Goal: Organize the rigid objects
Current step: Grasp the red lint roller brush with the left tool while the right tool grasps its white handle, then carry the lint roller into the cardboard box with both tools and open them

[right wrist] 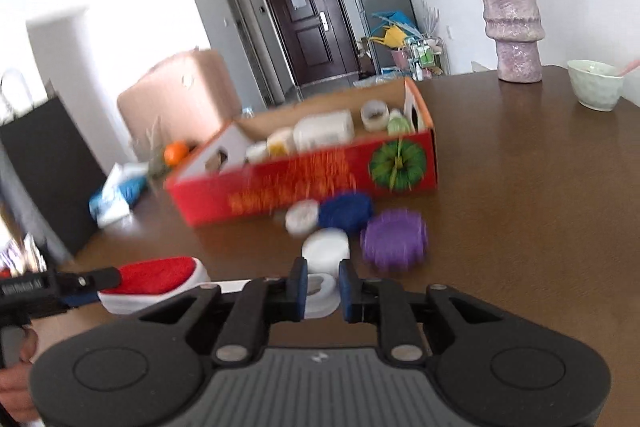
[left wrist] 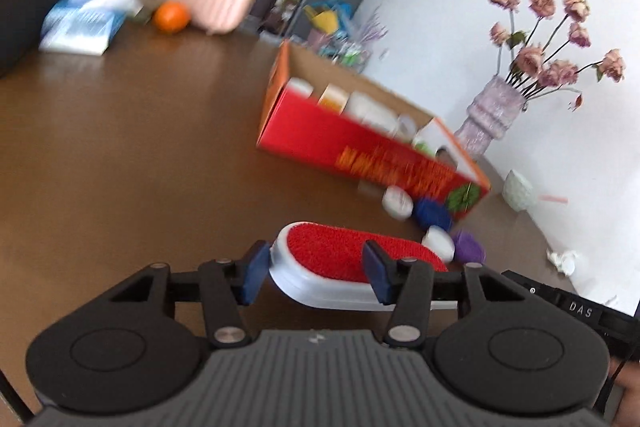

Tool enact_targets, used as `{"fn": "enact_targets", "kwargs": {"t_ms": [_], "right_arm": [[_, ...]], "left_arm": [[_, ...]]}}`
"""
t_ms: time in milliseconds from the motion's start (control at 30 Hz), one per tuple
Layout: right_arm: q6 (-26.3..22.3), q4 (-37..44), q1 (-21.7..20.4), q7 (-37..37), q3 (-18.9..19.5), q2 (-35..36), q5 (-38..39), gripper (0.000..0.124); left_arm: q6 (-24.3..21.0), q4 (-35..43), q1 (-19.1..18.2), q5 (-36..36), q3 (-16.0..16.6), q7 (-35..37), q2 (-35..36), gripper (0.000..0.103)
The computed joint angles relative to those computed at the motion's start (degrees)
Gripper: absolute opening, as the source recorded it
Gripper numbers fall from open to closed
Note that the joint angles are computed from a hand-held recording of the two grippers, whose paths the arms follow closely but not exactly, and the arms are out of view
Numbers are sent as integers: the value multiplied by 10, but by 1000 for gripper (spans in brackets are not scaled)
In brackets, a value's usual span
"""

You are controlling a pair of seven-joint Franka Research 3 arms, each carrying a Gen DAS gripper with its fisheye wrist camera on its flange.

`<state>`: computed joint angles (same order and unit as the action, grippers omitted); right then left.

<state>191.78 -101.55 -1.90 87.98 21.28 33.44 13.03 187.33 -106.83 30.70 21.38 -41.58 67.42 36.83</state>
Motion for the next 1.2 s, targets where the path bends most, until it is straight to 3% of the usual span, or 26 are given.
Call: {"fn": "enact_targets", "kwargs": {"t_ms": [33, 100, 167, 300, 433, 567, 667, 767, 900, 1000, 1100, 1200], "right_arm": [[3, -19, -9, 3, 10, -7, 1, 18], [4, -50, -28, 12, 30, -17, 1, 18], [8, -75, -15, 24, 15, -30, 10, 18], [39, -111, 24, 36, -25, -50, 10, 18], [65, -137, -13, 77, 7, -60, -30, 18], [81, -161, -11, 113, -4, -77, -50, 22], [77, -169, -39, 152, 14, -79, -88, 26], [68, -168, -35, 170, 7, -78, -112, 28], [51, -159, -44, 187, 12, -68, -129, 27], [45, -153, -65, 191, 32, -58, -140, 19], [39, -151, -61, 188, 29, -59, -138, 15], [42, -150, -55, 186, 24, -60, -127, 15]], "left_arm": [[3, -19, 3, -1, 2, -4, -11, 51], [-11, -47, 36, 4, -28, -3, -16, 51], [-5, -69, 54, 4, -45, 3, -23, 50], [0, -86, 43, 18, -30, -4, -48, 51], [-4, -95, 64, 10, -49, -6, -49, 53], [11, -104, 49, 13, -26, -22, -67, 57], [7, -101, 53, 24, -28, -31, -66, 58], [-8, -94, 56, 26, -33, -28, -61, 59], [-34, -85, 90, 7, -78, 6, -28, 58], [-35, -84, 122, -2, -118, 39, 1, 49], [-26, -82, 112, -14, -110, 39, 0, 48], [-24, -77, 119, -14, -122, 45, 10, 47]]}}
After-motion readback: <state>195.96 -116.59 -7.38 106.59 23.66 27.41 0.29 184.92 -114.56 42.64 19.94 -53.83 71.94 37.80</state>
